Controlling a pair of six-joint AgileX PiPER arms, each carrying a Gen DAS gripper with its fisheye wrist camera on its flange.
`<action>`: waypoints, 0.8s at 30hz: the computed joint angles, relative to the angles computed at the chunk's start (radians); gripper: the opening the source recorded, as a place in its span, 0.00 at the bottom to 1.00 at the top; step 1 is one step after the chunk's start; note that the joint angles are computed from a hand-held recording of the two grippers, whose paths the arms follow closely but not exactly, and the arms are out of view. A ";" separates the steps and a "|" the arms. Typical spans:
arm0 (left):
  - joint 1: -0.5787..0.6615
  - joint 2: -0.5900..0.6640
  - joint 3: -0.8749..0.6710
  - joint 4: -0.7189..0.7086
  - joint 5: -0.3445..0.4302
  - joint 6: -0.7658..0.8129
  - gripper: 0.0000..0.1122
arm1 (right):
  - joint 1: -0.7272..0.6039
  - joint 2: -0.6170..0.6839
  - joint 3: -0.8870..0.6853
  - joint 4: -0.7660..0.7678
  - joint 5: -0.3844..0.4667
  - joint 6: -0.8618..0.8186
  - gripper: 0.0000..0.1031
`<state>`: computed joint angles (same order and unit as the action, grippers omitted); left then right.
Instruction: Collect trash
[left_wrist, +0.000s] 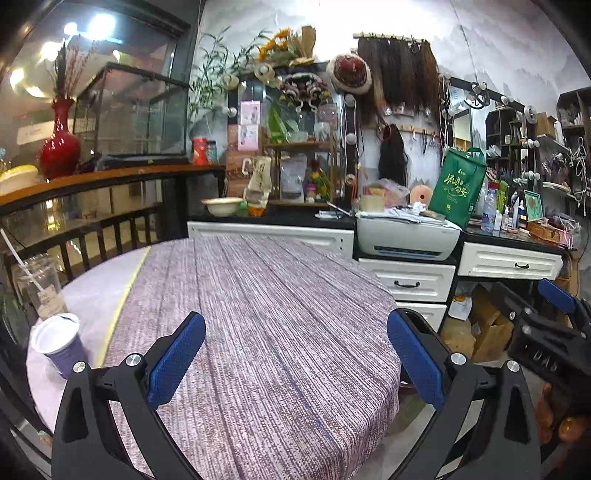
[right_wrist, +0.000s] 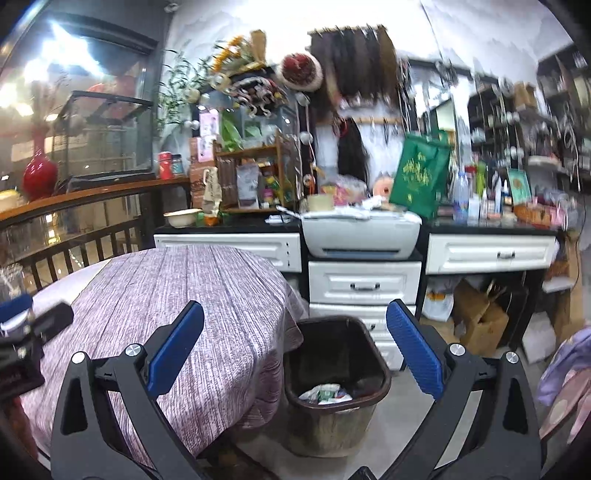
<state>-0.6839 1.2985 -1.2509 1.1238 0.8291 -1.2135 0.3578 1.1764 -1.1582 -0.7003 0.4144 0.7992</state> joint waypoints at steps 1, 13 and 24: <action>-0.013 -0.007 0.001 -0.001 0.010 0.006 0.87 | 0.013 -0.010 0.015 -0.045 -0.001 0.039 0.94; -0.061 -0.054 0.044 0.031 0.047 -0.064 0.87 | 0.063 -0.090 0.096 -0.164 -0.005 0.118 0.94; -0.062 -0.066 0.065 0.043 0.044 -0.086 0.87 | 0.027 -0.085 0.092 -0.051 -0.030 0.020 0.94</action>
